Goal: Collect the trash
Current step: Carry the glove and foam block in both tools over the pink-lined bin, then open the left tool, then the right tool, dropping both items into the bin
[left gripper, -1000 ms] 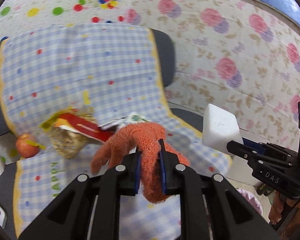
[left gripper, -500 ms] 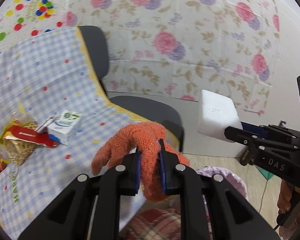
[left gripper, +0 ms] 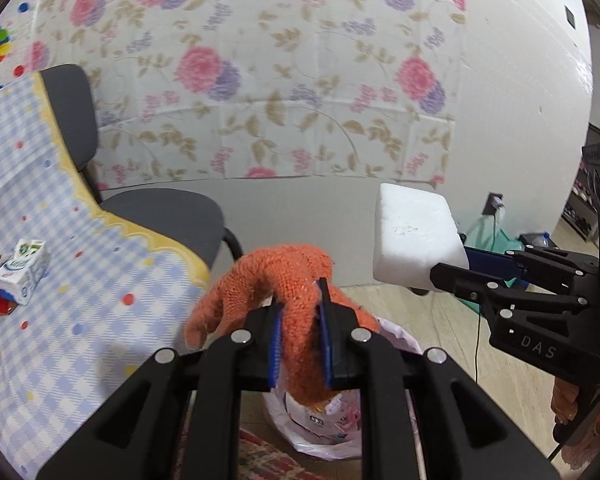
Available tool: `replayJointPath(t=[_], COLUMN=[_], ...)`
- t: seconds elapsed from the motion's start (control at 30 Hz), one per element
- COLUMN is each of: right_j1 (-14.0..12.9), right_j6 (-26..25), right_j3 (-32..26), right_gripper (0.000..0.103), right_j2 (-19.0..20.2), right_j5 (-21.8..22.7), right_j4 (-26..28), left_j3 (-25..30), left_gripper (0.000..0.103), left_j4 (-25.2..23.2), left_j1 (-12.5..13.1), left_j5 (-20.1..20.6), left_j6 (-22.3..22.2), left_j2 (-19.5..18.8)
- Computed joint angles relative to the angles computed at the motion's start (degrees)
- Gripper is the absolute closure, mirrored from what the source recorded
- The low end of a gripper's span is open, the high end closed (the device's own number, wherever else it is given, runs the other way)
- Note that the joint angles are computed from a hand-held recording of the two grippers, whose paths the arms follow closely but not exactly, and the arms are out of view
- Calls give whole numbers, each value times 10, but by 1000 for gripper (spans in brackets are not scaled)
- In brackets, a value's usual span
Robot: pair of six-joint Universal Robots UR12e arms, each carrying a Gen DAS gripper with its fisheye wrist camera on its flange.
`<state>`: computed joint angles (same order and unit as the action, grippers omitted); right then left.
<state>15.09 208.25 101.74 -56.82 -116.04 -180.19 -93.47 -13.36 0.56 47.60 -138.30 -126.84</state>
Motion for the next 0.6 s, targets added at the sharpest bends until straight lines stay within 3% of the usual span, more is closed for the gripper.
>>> replayJointPath(t=[0.17,0.33,0.5,0.6], right_j1=[-7,-16,-26,-33], right_j6=[23,27,28,29], right_j3=[24,30,28,27], right_gripper=[70,67,66,62], right_j2=[-7,-5,1,3], right_j5=[8,29,57,80], right_j4=[5,-7,-4,6], left_j3=[-3,6,29,37], left_gripper=[89,82,58,49], left_j4=[-19,-44,-103,-126], left_j1=[-16,-26,-29,-29], left_j5=[28,58,67,65], left_j6=[29,29,20,16], left_j2=[-1,-6,-14,-16])
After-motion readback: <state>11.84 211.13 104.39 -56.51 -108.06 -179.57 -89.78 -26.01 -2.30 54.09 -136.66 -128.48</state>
